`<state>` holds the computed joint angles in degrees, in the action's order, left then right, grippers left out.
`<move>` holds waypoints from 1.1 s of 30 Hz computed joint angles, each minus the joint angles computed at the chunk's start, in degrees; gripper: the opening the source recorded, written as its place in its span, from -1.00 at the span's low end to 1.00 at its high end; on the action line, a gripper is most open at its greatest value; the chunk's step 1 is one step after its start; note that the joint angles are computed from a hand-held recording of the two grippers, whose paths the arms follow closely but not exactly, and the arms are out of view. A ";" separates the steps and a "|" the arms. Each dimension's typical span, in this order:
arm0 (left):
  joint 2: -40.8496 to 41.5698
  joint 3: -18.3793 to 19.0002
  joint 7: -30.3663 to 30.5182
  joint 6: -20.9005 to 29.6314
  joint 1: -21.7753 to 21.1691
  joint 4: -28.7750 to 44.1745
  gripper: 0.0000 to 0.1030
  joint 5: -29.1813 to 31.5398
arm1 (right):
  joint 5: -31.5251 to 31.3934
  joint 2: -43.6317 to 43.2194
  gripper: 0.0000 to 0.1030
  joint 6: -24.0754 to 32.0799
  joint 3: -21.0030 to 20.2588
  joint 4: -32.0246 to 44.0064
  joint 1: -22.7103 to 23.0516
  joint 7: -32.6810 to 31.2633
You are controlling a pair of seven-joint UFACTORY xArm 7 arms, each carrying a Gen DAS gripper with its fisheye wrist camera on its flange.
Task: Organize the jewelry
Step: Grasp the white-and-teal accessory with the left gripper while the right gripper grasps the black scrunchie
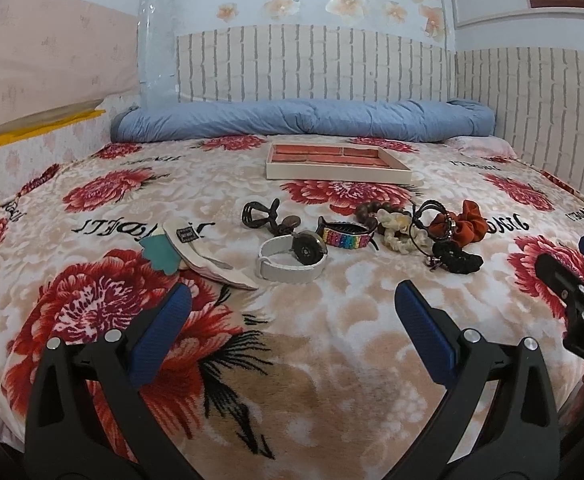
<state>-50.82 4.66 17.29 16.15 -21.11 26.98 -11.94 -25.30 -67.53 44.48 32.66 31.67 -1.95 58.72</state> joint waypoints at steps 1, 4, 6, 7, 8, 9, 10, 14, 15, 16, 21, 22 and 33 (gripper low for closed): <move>0.36 0.01 -0.05 0.05 0.11 0.14 0.91 0.06 | -0.11 0.29 0.93 -0.15 0.03 0.07 0.03 -0.19; 1.74 -0.58 -0.56 -0.02 1.19 0.72 0.91 0.58 | -0.44 1.08 0.93 -1.01 -0.15 0.27 -0.04 -0.58; 2.51 -0.74 -0.51 -0.20 1.85 1.18 0.91 1.10 | -0.86 1.67 0.93 -1.39 -0.14 0.74 -0.71 -0.72; 2.85 -0.78 -0.47 -0.61 2.24 1.43 0.91 1.36 | -1.18 1.91 0.93 -1.32 0.02 1.07 -1.24 -0.76; 3.20 -0.78 -0.49 -1.06 2.62 1.73 0.91 1.56 | -1.66 2.23 0.93 -1.14 0.21 1.52 -2.00 -0.87; 3.65 -0.58 -0.42 -1.31 2.77 2.17 0.91 1.68 | -2.05 2.51 0.93 -1.08 0.26 1.85 -2.53 -1.00; 4.19 -0.30 -0.29 -1.46 2.85 2.77 0.91 1.76 | -2.58 3.17 0.93 -1.39 0.02 2.25 -3.19 -1.37; 7.51 0.83 0.43 -1.52 3.31 6.39 0.91 1.86 | -2.71 7.41 0.93 -2.39 -2.34 4.18 -4.35 -3.16; 8.74 1.30 0.57 -1.56 3.37 7.71 0.91 1.63 | -2.58 8.21 0.93 -2.60 -2.99 4.51 -4.46 -3.34; 9.89 1.64 0.81 -1.87 3.39 8.86 0.91 1.41 | -2.12 9.76 0.93 -3.17 -4.21 5.07 -4.52 -3.70; 16.81 2.67 2.57 -2.00 3.52 15.99 0.91 0.46 | -2.07 16.27 0.93 -4.31 -6.95 8.04 -6.08 -4.58; 18.37 2.65 3.11 -2.49 3.73 17.34 0.91 0.38 | -2.27 17.49 0.93 -4.51 -7.34 8.54 -6.35 -4.68; 29.19 3.02 8.49 3.17 6.47 24.76 0.91 -5.75 | -3.57 23.92 0.93 -3.63 -10.89 8.56 -4.22 -5.40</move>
<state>-21.62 7.67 25.79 19.31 -14.64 51.74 -17.69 -28.88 -43.61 40.85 21.77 40.22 -6.17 53.32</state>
